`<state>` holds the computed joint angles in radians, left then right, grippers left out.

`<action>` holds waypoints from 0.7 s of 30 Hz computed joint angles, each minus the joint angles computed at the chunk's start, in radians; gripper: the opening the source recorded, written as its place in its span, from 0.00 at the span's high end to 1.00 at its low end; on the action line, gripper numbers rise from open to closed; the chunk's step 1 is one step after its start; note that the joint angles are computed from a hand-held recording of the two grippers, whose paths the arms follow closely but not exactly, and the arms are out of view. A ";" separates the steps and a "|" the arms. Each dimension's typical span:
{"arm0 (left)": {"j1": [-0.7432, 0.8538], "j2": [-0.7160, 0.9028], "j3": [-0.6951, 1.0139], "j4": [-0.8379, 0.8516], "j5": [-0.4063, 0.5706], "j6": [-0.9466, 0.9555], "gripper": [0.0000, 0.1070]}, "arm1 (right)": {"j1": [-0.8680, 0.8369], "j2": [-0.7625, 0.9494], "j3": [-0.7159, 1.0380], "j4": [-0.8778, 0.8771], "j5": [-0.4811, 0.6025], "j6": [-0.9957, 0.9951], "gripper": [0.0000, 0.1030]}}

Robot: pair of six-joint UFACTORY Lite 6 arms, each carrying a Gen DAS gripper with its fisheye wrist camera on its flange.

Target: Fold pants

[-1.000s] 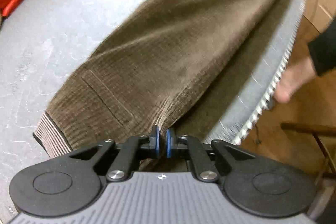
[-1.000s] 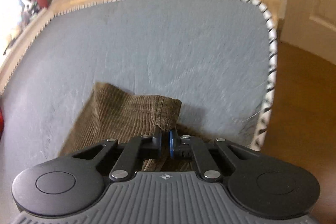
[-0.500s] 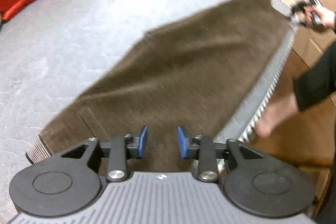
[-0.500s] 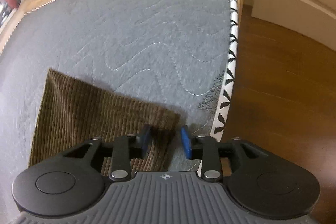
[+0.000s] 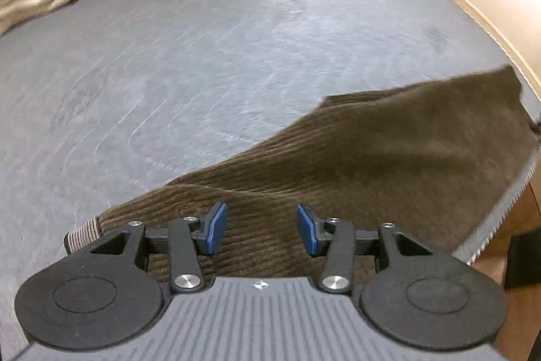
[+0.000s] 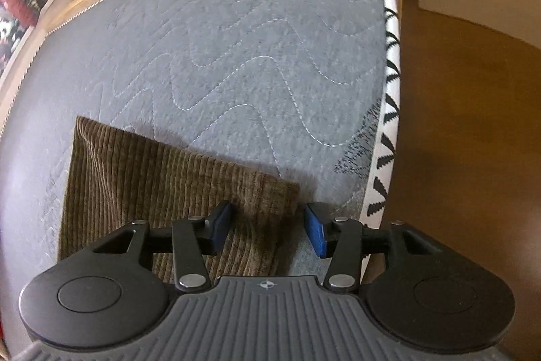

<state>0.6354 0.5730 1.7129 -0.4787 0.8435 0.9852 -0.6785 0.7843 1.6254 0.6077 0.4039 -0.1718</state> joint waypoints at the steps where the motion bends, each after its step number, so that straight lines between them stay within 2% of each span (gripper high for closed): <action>1: -0.009 0.006 0.005 0.020 -0.020 -0.028 0.53 | 0.010 0.003 0.004 -0.028 -0.008 0.011 0.51; 4: -0.020 0.032 0.050 0.032 -0.016 -0.064 0.53 | 0.026 0.001 0.004 -0.086 -0.028 0.023 0.55; 6: -0.029 0.036 0.051 0.038 -0.026 -0.069 0.53 | 0.036 0.003 0.004 -0.112 -0.041 0.019 0.64; 9: -0.033 0.032 0.048 0.037 -0.023 -0.065 0.53 | 0.030 -0.002 -0.006 -0.046 -0.046 -0.064 0.73; 12: -0.042 0.025 0.030 0.040 -0.041 -0.059 0.53 | 0.035 -0.041 -0.041 -0.009 -0.065 -0.088 0.77; 14: -0.045 0.036 0.041 0.030 -0.037 -0.056 0.53 | 0.056 -0.113 -0.105 0.059 -0.110 -0.156 0.78; 18: -0.040 0.019 0.027 0.004 -0.038 -0.035 0.53 | 0.155 -0.327 -0.288 0.317 -0.243 -0.474 0.78; 21: -0.040 0.017 0.032 -0.010 -0.032 -0.027 0.53 | 0.309 -0.543 -0.447 0.328 -0.373 -0.548 0.78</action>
